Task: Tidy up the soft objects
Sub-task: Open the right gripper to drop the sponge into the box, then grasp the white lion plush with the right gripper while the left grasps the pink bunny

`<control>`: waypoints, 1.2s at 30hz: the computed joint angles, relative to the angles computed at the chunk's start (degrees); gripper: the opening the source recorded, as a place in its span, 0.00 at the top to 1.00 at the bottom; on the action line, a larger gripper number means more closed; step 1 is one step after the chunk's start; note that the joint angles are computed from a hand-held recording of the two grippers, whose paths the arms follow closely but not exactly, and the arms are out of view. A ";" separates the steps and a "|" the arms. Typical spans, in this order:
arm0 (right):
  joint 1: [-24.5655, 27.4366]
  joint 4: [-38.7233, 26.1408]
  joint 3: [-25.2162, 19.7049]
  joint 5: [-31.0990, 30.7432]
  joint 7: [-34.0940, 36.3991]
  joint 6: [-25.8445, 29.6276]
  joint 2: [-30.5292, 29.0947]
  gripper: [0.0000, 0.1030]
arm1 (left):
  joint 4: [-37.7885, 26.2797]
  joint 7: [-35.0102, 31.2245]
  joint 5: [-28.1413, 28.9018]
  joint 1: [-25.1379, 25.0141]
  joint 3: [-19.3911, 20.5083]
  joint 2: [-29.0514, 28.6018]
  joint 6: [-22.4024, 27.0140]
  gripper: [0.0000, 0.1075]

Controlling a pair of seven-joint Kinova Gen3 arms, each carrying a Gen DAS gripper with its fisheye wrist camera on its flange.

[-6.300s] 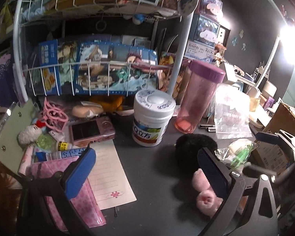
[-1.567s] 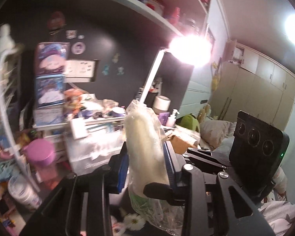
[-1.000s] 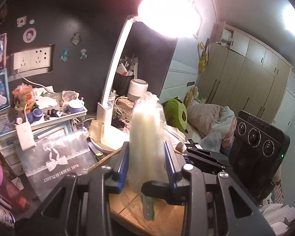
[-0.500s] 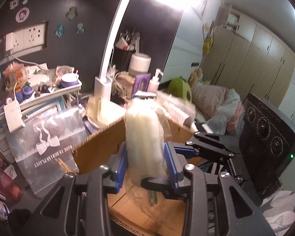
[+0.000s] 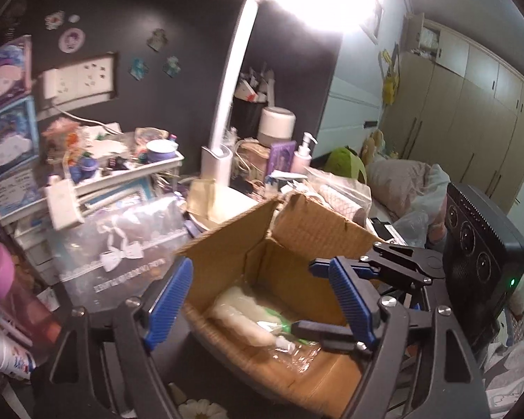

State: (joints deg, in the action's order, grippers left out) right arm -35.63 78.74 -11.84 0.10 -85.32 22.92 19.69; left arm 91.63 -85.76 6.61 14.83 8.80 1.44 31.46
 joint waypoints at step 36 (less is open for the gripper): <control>-22.62 -23.66 7.55 11.07 -16.27 16.50 20.08 0.22 | 39.40 -15.97 12.12 -4.45 -21.72 -20.18 -8.01 0.16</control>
State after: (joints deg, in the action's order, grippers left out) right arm -58.25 55.08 -4.29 11.17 -101.59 39.42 39.77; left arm 131.02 -101.73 18.73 10.39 -12.93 -18.74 23.45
